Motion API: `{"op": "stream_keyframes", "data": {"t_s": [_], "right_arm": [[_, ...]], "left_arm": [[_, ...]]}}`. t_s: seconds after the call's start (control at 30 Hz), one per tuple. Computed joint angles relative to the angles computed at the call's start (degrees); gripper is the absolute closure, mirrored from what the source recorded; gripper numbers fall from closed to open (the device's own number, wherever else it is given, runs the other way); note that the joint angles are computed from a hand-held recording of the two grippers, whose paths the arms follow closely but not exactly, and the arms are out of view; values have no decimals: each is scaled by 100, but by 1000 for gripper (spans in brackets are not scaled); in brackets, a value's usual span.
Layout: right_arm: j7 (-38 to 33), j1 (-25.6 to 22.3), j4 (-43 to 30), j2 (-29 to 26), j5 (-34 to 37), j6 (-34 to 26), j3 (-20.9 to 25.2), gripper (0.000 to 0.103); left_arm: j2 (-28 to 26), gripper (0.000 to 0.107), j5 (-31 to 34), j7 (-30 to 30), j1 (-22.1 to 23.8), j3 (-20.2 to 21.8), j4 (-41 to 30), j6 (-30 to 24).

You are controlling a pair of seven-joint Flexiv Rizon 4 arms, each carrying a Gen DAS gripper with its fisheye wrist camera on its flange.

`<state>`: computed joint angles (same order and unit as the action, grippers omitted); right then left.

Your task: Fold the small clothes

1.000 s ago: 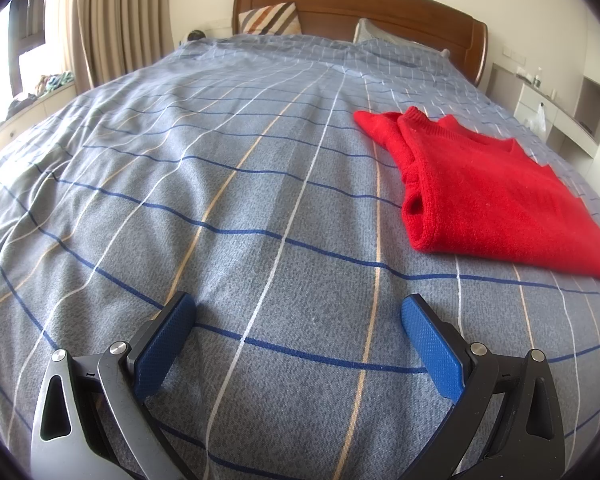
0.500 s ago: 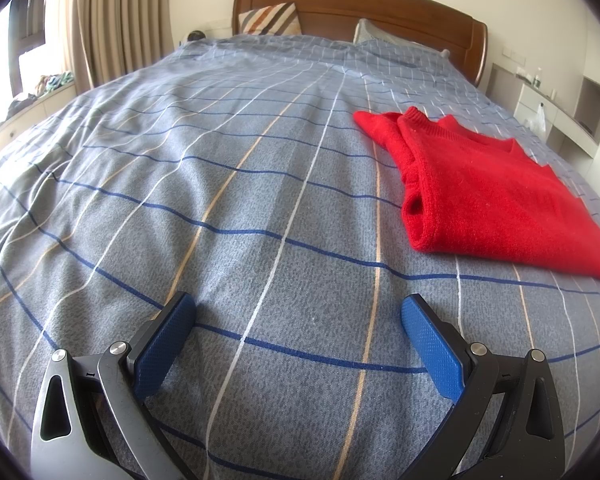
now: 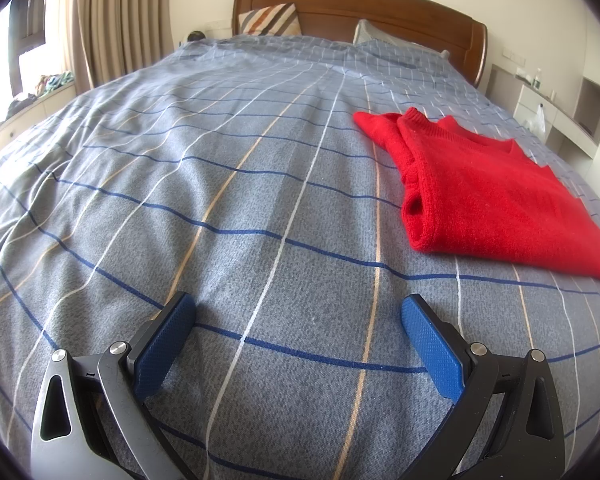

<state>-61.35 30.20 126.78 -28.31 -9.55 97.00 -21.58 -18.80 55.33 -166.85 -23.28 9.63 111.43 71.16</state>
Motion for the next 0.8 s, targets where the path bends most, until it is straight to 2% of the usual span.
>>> {"op": "stream_keyframes", "data": {"t_s": [0.57, 0.67, 0.77, 0.8], "right_arm": [[-4, 0, -5, -2, 4, -2, 1, 0], [-4, 0, -5, -2, 4, -2, 1, 0], [-5, -1, -2, 0, 4, -2, 2, 0], [-6, -1, 2, 1, 5, 2, 1, 0]], "left_arm": [[6, 4, 31, -27, 8, -3, 14, 3], [16, 4, -152, 166, 42, -76, -9, -138], [157, 4, -620, 636, 56, -256, 32, -574], [237, 4, -619, 606, 10, -280, 86, -597]]}}
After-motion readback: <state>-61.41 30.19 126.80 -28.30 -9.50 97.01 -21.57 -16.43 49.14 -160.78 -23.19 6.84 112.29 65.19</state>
